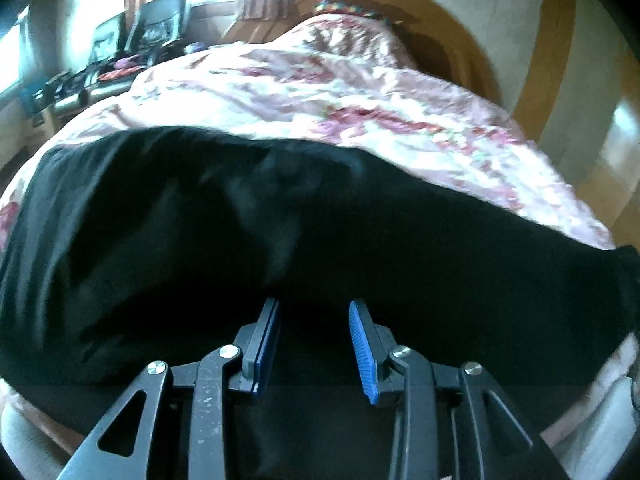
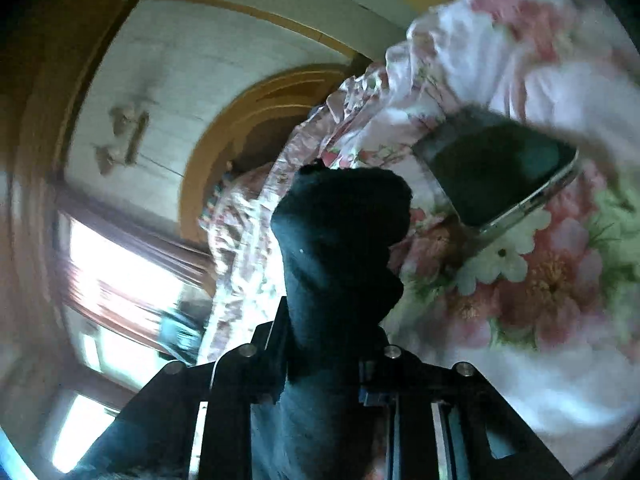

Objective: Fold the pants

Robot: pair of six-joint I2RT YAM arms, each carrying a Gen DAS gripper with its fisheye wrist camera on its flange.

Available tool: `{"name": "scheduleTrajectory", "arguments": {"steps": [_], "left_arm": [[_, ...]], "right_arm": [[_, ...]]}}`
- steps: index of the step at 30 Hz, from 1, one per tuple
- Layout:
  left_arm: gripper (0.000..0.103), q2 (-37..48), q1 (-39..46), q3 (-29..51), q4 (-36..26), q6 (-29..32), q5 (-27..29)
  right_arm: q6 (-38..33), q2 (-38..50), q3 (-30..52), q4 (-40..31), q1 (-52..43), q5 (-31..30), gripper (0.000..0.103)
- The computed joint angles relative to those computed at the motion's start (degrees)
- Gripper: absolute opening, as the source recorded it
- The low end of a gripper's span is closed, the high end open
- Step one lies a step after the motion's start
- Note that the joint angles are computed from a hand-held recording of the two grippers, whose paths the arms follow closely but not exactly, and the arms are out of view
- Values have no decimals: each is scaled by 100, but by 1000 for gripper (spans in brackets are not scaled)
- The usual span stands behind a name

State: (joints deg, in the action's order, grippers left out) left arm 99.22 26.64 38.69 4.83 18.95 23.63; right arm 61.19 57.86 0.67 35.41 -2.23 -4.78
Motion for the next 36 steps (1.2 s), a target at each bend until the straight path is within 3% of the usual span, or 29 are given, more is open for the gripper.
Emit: {"name": "scheduleTrajectory", "arguments": {"steps": [2,5,12,15,23,36], "left_arm": [[37,137,91,142,-154,-29,83],[40,113,151,180,-231,-24,152],[42,64,358,266,-400,0,378],[42,48,509,327,-439,-64,543],[42,-32,792,418,-419,-268,930],[42,0,769,428,-453,-220,876]], "right_arm": [[-24,-912,328,-1387,648,732,25],[-155,-1524,805,-2494,1466,1511,25],[-756,-820,2273,-3204,3353,3046,25],[-980,-161,2880,-3128,3864,3314,25],[-1619,1666,4152,-2789,4896,3506,25],[-1994,4159,5646,-2674,5381,2513,25]]}}
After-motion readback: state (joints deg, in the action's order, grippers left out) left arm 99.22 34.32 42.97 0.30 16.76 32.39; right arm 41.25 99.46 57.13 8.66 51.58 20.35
